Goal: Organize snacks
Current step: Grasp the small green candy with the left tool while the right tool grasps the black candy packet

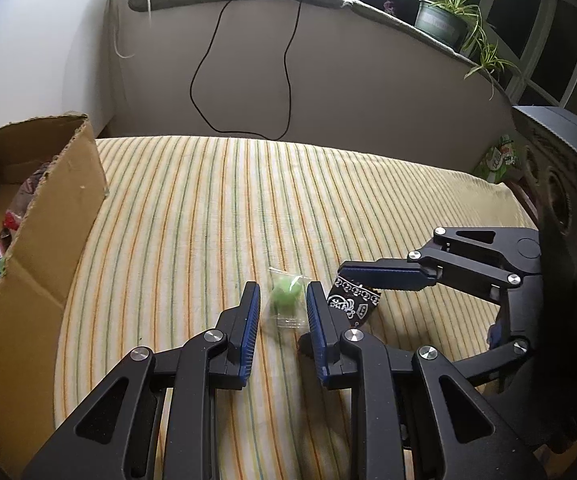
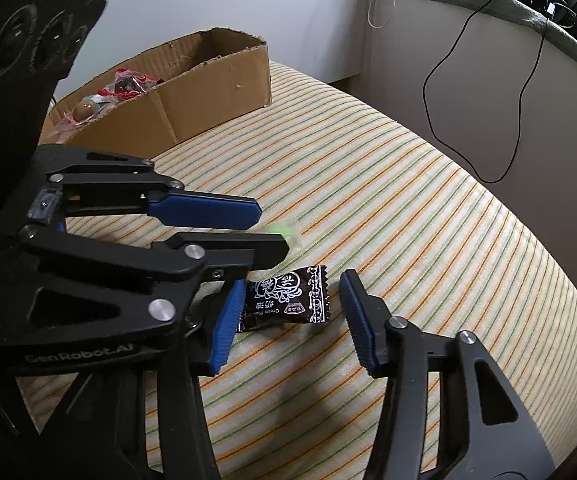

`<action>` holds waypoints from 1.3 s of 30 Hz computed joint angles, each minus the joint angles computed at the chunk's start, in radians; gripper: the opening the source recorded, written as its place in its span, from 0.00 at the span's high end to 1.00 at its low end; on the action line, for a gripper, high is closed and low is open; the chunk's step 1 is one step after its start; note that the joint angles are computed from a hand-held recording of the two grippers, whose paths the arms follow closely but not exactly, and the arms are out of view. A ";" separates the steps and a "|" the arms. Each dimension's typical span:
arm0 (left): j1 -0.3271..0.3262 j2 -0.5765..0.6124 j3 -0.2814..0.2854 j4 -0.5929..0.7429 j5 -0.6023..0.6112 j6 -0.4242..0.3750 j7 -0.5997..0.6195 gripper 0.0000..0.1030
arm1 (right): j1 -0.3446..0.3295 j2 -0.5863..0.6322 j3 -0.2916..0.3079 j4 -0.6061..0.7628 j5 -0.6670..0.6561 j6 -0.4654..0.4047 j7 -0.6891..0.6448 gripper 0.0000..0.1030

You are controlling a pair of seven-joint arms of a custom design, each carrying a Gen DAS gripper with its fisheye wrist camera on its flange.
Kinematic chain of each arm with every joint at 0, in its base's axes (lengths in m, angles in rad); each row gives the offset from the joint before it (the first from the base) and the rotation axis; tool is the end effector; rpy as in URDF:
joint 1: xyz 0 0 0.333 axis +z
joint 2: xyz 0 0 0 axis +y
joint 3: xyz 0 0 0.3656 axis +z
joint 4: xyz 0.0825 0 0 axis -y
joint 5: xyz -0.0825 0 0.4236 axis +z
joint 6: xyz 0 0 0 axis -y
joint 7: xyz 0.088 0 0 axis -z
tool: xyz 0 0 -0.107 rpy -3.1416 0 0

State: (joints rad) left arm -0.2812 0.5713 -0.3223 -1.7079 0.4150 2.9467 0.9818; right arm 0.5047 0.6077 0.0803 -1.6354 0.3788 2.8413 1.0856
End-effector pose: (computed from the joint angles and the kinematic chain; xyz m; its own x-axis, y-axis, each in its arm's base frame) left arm 0.6468 -0.4248 0.3716 -0.3452 -0.9110 0.2257 -0.7795 0.1443 -0.6096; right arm 0.6755 0.4099 0.3453 0.6683 -0.7412 -0.0629 -0.6227 -0.5112 -0.5924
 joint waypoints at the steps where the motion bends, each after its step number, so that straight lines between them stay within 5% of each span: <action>1: 0.011 0.007 -0.014 0.006 -0.008 -0.007 0.013 0.78 | 0.004 -0.003 -0.005 -0.005 -0.003 0.003 0.004 0.53; 18: -0.039 0.003 0.048 0.008 0.042 -0.003 -0.048 0.83 | -0.008 -0.030 -0.003 -0.047 0.015 0.026 0.017 0.89; 39: -0.097 -0.149 0.176 -0.155 0.211 0.130 -0.277 0.83 | 0.016 -0.108 -0.021 -0.132 0.014 0.108 0.061 0.90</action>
